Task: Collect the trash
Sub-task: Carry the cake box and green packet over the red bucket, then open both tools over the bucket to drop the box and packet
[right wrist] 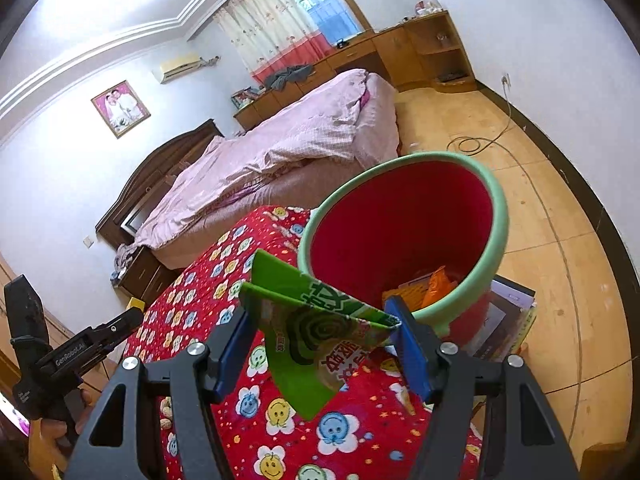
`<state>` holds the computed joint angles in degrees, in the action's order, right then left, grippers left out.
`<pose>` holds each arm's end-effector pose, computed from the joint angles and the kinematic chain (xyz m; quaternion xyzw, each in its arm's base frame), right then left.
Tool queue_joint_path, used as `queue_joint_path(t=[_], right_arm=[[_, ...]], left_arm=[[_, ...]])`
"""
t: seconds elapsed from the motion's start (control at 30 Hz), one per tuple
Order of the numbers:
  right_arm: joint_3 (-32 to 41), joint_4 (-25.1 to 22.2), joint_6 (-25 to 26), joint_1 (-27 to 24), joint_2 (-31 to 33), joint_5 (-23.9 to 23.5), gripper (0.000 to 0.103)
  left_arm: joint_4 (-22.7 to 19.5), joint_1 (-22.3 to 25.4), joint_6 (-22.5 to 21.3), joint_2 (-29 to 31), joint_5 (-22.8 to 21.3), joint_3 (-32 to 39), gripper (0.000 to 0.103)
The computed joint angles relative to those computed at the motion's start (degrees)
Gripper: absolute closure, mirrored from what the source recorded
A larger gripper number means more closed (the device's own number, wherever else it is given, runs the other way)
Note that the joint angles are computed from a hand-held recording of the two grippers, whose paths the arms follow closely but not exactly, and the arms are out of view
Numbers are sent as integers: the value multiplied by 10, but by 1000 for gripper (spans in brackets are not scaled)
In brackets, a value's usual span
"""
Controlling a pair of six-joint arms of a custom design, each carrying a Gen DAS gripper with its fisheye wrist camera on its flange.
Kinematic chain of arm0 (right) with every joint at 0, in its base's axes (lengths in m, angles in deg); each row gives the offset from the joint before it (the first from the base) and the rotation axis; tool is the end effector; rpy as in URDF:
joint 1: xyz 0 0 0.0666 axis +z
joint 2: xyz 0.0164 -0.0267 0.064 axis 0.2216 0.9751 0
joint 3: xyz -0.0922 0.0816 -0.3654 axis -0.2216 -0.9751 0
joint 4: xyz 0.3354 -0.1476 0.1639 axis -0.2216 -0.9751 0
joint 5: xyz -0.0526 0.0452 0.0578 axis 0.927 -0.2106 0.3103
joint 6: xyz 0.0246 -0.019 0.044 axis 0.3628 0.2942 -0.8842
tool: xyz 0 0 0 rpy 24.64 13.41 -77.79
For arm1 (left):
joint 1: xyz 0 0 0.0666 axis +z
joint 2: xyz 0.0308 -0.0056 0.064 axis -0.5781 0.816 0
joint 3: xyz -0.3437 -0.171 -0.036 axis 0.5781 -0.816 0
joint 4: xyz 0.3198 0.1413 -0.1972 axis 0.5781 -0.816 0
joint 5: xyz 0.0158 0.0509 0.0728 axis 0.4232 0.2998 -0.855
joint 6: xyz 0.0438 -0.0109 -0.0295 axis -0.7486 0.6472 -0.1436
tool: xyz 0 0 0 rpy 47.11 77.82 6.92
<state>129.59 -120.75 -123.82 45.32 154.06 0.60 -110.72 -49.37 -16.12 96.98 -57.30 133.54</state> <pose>0.3782 0.2247 0.4419 0.2361 0.8508 0.1680 0.4383 0.4863 -0.1326 0.4834 0.1281 0.8999 -0.1965 0.3676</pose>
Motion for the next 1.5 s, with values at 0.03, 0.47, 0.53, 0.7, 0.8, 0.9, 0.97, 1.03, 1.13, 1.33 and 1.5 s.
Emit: queue_joint_path(t=[0.03, 0.47, 0.53, 0.7, 0.8, 0.9, 0.97, 1.03, 1.13, 1.33, 1.5], right_arm=[[-2, -1, -1, -1, -3, 2, 35], [7, -36, 36, -48, -11, 16, 35], [11, -39, 45, -59, -6, 8, 35], [13, -35, 62, -90, 8, -20, 35], [15, -33, 74, -110, 19, -36, 35], [21, -39, 86, -122, 32, -38, 35], [27, -42, 98, -130, 44, -39, 35], [31, -41, 108, -143, 53, -49, 35], [35, -37, 118, -159, 66, -62, 35], [39, -30, 126, -175, 83, -81, 34], [33, -25, 124, -174, 79, -84, 33]], left_arm=[[0, -6, 0, 1, -1, 1, 60], [2, -74, -11, 53, -21, 49, 60], [3, -85, -12, 67, -24, 60, 60], [-4, -107, -15, 103, -23, 90, 60], [-13, -119, -19, 129, -19, 109, 60], [-21, -129, -25, 154, -20, 129, 60], [-27, -134, -32, 171, -22, 142, 60], [-28, -139, -38, 182, -26, 149, 60], [-33, -143, -44, 198, -30, 163, 60], [-45, -145, -43, 218, -43, 181, 55], [-47, -138, -22, 218, -14, 179, 49]])
